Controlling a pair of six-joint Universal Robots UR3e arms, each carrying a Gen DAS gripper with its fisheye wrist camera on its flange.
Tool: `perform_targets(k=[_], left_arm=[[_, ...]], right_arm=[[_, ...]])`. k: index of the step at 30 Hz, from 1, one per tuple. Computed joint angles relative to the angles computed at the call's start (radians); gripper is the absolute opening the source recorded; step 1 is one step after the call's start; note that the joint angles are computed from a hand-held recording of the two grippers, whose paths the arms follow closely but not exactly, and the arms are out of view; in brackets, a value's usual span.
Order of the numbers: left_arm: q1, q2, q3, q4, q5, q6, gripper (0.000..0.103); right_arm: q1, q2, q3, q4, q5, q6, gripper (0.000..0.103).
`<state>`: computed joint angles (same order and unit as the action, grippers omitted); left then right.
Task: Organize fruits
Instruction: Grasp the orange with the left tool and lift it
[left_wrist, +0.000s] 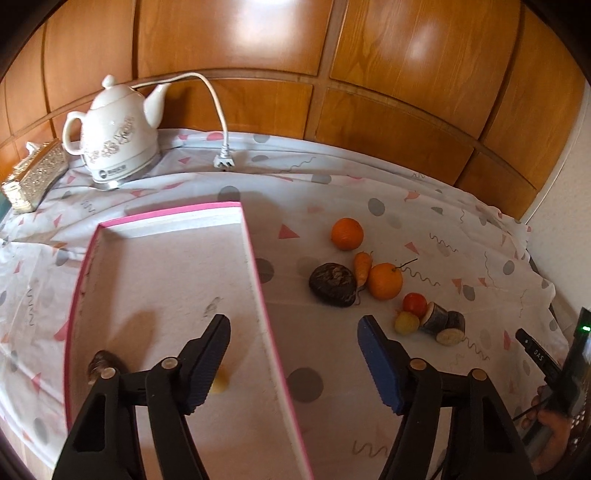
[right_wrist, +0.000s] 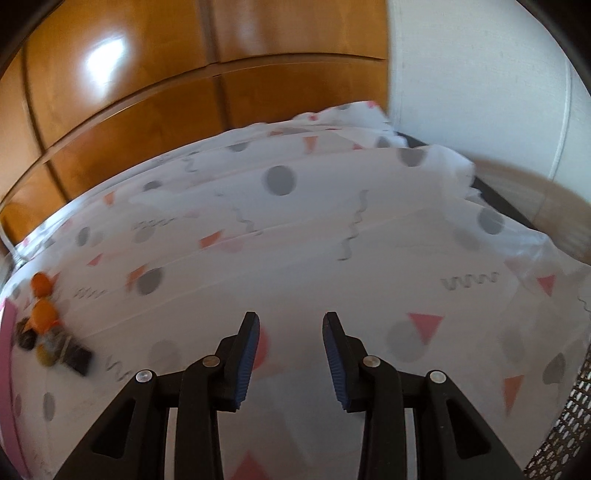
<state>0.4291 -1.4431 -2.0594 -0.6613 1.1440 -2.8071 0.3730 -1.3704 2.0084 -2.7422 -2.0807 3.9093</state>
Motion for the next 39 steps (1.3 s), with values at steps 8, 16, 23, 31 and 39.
perform_targets(k=[8,16,23,31,39], left_arm=[[-0.137,-0.192,0.149,0.062,0.069,-0.077,0.062],[-0.229,-0.39,0.355,0.029,0.108,-0.133,0.058],[-0.304,-0.567,0.571,-0.015,0.155,-0.161,0.053],[-0.356,-0.781,0.853,-0.121,0.196,-0.195,0.045],[-0.324,-0.749,0.807,-0.1,0.135,-0.207,0.038]], right_arm=[[-0.064,-0.031,0.062,0.005,0.016,0.026,0.036],[-0.067,-0.015,0.068,-0.032,0.011,0.01,0.039],[-0.064,-0.012,0.073,-0.047,0.014,0.008,0.044],[-0.065,-0.007,0.083,-0.075,0.021,0.002,0.048],[-0.056,0.014,0.071,-0.086,0.016,0.001,0.053]])
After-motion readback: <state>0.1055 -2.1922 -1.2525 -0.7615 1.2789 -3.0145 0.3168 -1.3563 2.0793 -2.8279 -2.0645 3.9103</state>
